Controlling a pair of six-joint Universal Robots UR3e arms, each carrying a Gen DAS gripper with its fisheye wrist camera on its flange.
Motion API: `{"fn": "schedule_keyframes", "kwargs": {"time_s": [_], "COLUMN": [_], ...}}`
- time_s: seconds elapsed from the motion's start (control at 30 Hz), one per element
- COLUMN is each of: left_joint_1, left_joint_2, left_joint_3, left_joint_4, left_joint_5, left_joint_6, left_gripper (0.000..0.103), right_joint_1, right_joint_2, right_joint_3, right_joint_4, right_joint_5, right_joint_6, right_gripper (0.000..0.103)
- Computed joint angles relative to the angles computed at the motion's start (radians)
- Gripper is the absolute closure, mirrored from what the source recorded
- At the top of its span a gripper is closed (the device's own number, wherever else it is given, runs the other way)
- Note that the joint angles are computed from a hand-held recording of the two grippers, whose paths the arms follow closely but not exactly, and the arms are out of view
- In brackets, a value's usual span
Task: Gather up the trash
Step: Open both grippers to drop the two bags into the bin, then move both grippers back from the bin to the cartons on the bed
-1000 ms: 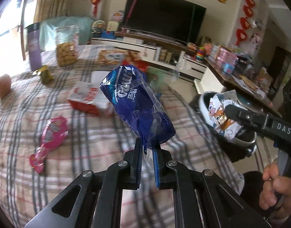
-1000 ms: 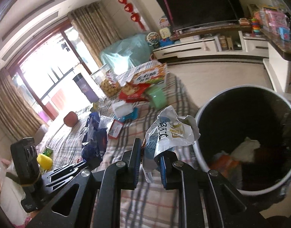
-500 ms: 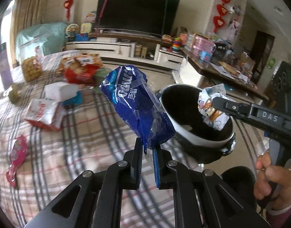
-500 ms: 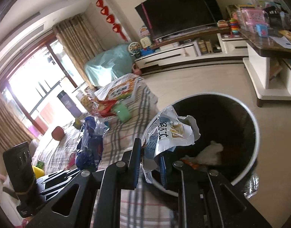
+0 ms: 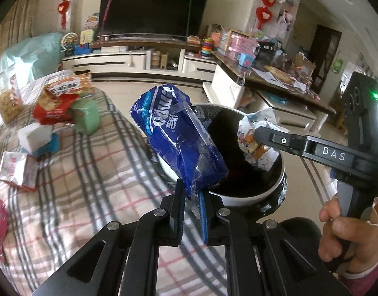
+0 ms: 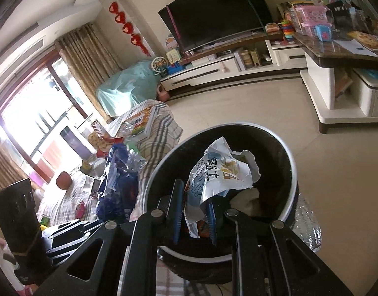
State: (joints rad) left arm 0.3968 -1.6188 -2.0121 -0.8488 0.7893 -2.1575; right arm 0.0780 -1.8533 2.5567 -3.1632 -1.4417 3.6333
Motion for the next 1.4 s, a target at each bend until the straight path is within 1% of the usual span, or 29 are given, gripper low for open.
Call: {"fn": "schedule_keyframes", "kwargs": {"time_s": [0.27,0.4,0.5,0.53,0.67,0.7,0.73,0.77,0.8,0.83,0.9,0.97,1.0,1.03,1.2,1.4], "left_joint_1": [-0.084,-0.110,-0.131,-0.138,-0.146,-0.143,-0.139,-0.133,-0.124,-0.117,-0.098,-0.071,-0.058,-0.037,0.051,0.172], "left_joint_2": [-0.091,-0.112,-0.129,-0.131,-0.130,-0.128,-0.124,-0.117,-0.109,-0.104,-0.092,-0.077,-0.069,-0.057,-0.020,0.041], "left_joint_3": [0.057,0.076,0.092,0.095,0.088,0.086,0.079,0.069,0.059,0.052,0.040,0.025,0.017,0.002,-0.027,-0.077], "left_joint_4": [0.087,0.104,0.106,0.110,0.137,0.134,0.138,0.146,0.149,0.151,0.145,0.129,0.123,0.117,0.055,-0.025], "left_joint_5": [0.027,0.037,0.051,0.056,0.065,0.061,0.058,0.055,0.049,0.045,0.039,0.030,0.026,0.020,0.008,0.000], "left_joint_6": [-0.082,-0.106,-0.126,-0.135,-0.163,-0.163,-0.167,-0.171,-0.170,-0.169,-0.164,-0.152,-0.147,-0.141,-0.097,-0.039], "left_gripper": [0.094,0.093,0.093,0.089,0.079,0.072,0.064,0.060,0.056,0.054,0.051,0.048,0.046,0.046,0.044,0.043], "right_joint_1": [-0.069,-0.097,-0.106,-0.106,-0.115,-0.122,-0.131,-0.136,-0.140,-0.147,-0.142,-0.137,-0.135,-0.132,-0.071,0.030], "right_joint_2": [-0.027,-0.024,-0.020,-0.021,-0.023,-0.028,-0.036,-0.041,-0.048,-0.051,-0.051,-0.046,-0.045,-0.043,-0.015,0.059], "right_joint_3": [0.018,0.020,0.013,0.011,0.008,0.012,0.018,0.022,0.028,0.032,0.031,0.026,0.024,0.023,-0.011,-0.066], "right_joint_4": [0.027,0.033,0.044,0.050,0.061,0.065,0.070,0.072,0.073,0.071,0.070,0.068,0.069,0.067,0.071,0.040], "right_joint_5": [0.046,0.065,0.071,0.070,0.059,0.064,0.071,0.075,0.078,0.083,0.080,0.079,0.081,0.086,0.046,-0.020], "right_joint_6": [-0.037,-0.048,-0.056,-0.055,-0.049,-0.047,-0.046,-0.046,-0.046,-0.049,-0.044,-0.039,-0.036,-0.032,-0.016,0.035], "right_gripper": [0.086,0.085,0.082,0.082,0.080,0.079,0.073,0.065,0.062,0.057,0.052,0.042,0.040,0.034,0.033,0.031]}}
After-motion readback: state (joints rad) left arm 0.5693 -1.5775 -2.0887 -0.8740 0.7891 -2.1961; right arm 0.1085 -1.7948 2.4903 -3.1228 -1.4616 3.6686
